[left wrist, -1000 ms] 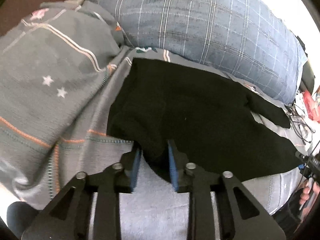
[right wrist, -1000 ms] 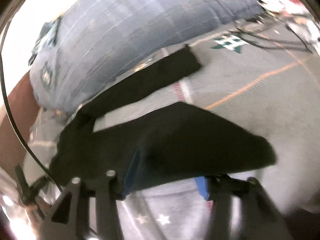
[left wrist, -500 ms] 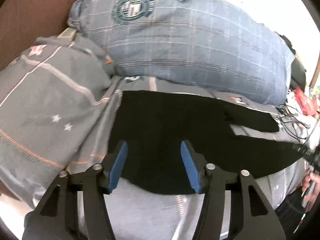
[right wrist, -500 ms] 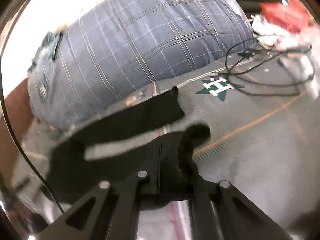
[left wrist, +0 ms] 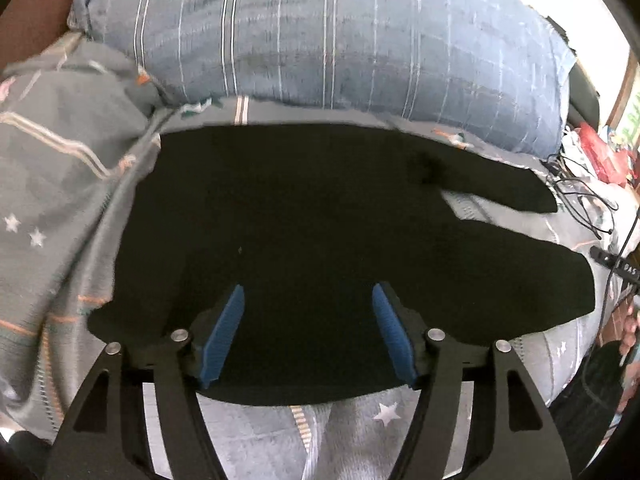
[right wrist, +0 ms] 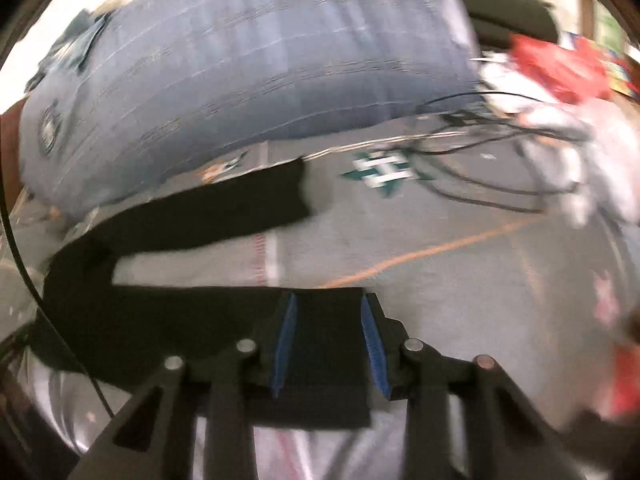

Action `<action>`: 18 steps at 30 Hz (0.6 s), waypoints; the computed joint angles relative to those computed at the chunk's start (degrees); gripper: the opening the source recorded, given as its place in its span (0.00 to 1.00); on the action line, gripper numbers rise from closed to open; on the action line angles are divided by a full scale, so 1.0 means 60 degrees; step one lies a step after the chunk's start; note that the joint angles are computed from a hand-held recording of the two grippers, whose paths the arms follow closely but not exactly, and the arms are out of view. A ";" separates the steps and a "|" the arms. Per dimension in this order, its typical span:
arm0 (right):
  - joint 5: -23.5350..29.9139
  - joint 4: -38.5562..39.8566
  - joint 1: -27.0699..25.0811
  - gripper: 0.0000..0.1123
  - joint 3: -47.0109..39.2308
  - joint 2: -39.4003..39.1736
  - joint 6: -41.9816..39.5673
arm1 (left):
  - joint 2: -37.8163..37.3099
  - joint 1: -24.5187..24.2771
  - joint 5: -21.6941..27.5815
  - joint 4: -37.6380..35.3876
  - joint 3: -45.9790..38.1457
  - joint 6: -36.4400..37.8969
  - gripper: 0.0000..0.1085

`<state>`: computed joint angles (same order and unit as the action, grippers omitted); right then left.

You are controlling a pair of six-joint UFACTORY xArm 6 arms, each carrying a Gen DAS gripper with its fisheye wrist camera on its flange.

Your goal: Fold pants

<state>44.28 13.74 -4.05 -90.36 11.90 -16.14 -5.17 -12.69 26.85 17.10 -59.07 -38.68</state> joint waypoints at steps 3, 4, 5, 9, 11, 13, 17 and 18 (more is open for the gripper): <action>0.0531 0.0080 0.0182 0.31 -0.0325 0.0542 0.0141 | 0.0340 0.0016 0.0112 -0.0477 -0.0117 0.0229 0.61; 0.0473 -0.0064 0.0234 0.32 -0.0286 0.0621 0.0289 | 0.0379 0.0005 0.0074 -0.0215 -0.0114 0.0073 0.62; 0.0083 -0.0176 0.0295 0.32 -0.0059 0.0539 0.0343 | 0.0391 -0.0018 0.0021 0.0008 -0.0124 0.0008 0.66; 0.0241 0.0484 0.0423 0.33 -0.0493 0.0668 -0.0239 | 0.0432 -0.0014 0.0147 -0.0354 -0.0303 0.0439 0.68; 0.0154 0.0980 0.0552 0.43 -0.0855 0.0837 -0.0837 | 0.0448 0.0071 0.0176 -0.0191 -0.0472 0.0330 0.68; 0.0220 0.1236 0.0718 0.49 -0.1327 0.1128 -0.1284 | 0.0520 0.0187 0.0174 -0.0145 -0.0675 0.0405 0.68; 0.0987 0.1878 0.1107 0.49 -0.3184 0.2343 -0.2132 | 0.0949 0.0461 0.0275 -0.0147 -0.1351 0.0879 0.70; 0.1163 0.1974 0.1179 0.50 -0.3668 0.2676 -0.2257 | 0.1060 0.0520 0.0294 -0.0145 -0.1497 0.1018 0.72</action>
<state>51.25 25.59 3.03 -112.37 27.96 -29.69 1.19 -9.57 28.62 16.23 -68.05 -32.57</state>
